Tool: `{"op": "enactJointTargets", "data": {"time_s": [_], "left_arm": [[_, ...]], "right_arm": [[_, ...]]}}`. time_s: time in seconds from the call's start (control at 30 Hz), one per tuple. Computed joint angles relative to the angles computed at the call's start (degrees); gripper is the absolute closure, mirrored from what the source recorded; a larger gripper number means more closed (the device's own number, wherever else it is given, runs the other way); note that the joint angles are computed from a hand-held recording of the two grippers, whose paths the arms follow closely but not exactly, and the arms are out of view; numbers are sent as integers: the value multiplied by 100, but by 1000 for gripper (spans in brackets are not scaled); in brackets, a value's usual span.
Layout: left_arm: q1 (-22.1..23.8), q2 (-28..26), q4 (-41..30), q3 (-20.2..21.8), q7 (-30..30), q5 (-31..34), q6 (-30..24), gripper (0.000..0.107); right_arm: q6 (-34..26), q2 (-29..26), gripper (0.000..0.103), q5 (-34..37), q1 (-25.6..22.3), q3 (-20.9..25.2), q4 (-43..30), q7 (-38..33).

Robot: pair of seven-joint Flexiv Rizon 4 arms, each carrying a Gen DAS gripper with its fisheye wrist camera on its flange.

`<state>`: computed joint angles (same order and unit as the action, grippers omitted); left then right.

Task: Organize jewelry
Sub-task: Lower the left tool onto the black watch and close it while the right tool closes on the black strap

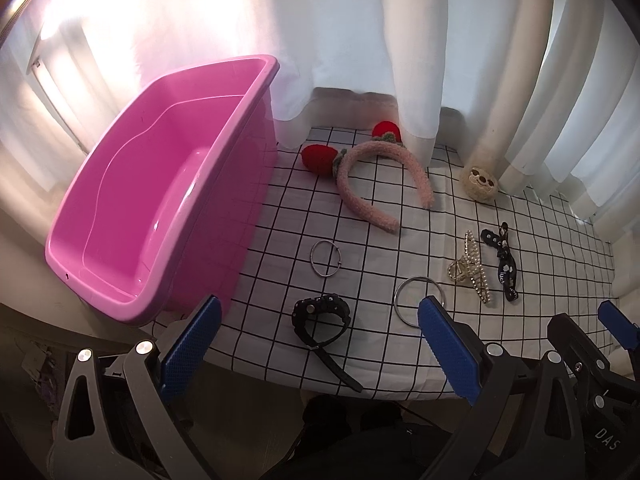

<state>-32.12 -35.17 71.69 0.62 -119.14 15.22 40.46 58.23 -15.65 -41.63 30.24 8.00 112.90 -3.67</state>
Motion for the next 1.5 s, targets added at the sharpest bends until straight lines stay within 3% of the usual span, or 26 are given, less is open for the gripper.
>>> {"op": "enactJointTargets", "data": {"time_s": [0.27,0.63,0.97,1.3,1.5], "left_arm": [[147,-27,668,-51,-17,-183,765,10],[204,-303,1373,23,-347,-332,1261,10],[24,-983,889,300,-836,-384,1493,10],[-23,-1332,652,298,-739,-480,1763,10],[-88,-1566,432,376,-749,-569,1822,10]], "right_arm": [[619,-54,9,327,-253,-50,528,-12],[1499,-392,9,7,-444,-517,1165,29],[2175,-898,9,-174,-382,-1132,1096,-41],[2363,-1352,9,567,-349,-1152,789,-831],[2160,-1651,9,953,-344,-1233,451,-1240]]}}
